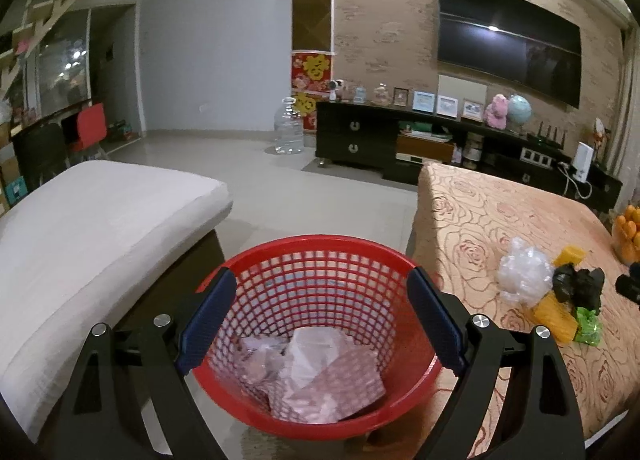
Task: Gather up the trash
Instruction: 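Move the left tool back to the table and grasp the clear plastic bag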
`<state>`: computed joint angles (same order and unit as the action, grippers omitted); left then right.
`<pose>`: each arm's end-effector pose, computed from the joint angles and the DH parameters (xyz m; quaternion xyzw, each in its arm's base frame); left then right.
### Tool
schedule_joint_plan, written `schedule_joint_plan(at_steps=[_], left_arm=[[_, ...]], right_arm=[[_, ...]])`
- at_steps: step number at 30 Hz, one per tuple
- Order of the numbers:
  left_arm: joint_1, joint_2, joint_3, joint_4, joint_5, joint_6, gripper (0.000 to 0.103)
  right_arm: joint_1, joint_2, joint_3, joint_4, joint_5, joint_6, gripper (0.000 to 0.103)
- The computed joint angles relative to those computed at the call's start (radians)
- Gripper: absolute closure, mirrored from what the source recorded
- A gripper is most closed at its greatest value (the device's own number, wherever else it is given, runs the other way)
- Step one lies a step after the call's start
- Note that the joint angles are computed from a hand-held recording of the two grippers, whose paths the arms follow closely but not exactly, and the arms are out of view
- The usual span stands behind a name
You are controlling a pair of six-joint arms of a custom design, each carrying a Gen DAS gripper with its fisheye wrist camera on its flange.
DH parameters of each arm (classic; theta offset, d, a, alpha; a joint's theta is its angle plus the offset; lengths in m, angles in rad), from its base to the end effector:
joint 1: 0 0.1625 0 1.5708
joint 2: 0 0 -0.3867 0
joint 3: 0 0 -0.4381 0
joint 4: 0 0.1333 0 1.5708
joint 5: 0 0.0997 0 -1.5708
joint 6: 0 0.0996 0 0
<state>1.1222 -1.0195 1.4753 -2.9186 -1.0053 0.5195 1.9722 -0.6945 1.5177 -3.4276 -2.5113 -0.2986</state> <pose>-0.1458 -0.7333 0.3239 0.2967 0.8228 -0.4051 0.2662 0.3207 -0.6204 0.1443 0.0554 -0.8048 0.4601 0.3708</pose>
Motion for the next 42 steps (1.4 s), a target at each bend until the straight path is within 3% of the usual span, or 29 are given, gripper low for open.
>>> schedule_joint_plan(at_steps=[13, 25, 33, 42], left_arm=[[-0.036, 0.005, 0.048, -0.011, -0.009, 0.035, 0.019], [-0.06, 0.032, 0.035, 0.078, -0.044, 0.009, 0.016], [-0.084, 0.107, -0.043, 0.225, -0.086, 0.002, 0.014], [-0.111, 0.285, -0.21, 0.365, -0.099, 0.012, 0.014]], right_arm=[[-0.073, -0.144, 0.171, -0.047, -0.075, 0.185, 0.022], [-0.121, -0.153, 0.183, -0.037, -0.029, 0.219, 0.017], [-0.127, -0.156, 0.185, -0.043, -0.002, 0.226, 0.017], [-0.133, -0.169, 0.197, -0.024, -0.017, 0.271, 0.017]])
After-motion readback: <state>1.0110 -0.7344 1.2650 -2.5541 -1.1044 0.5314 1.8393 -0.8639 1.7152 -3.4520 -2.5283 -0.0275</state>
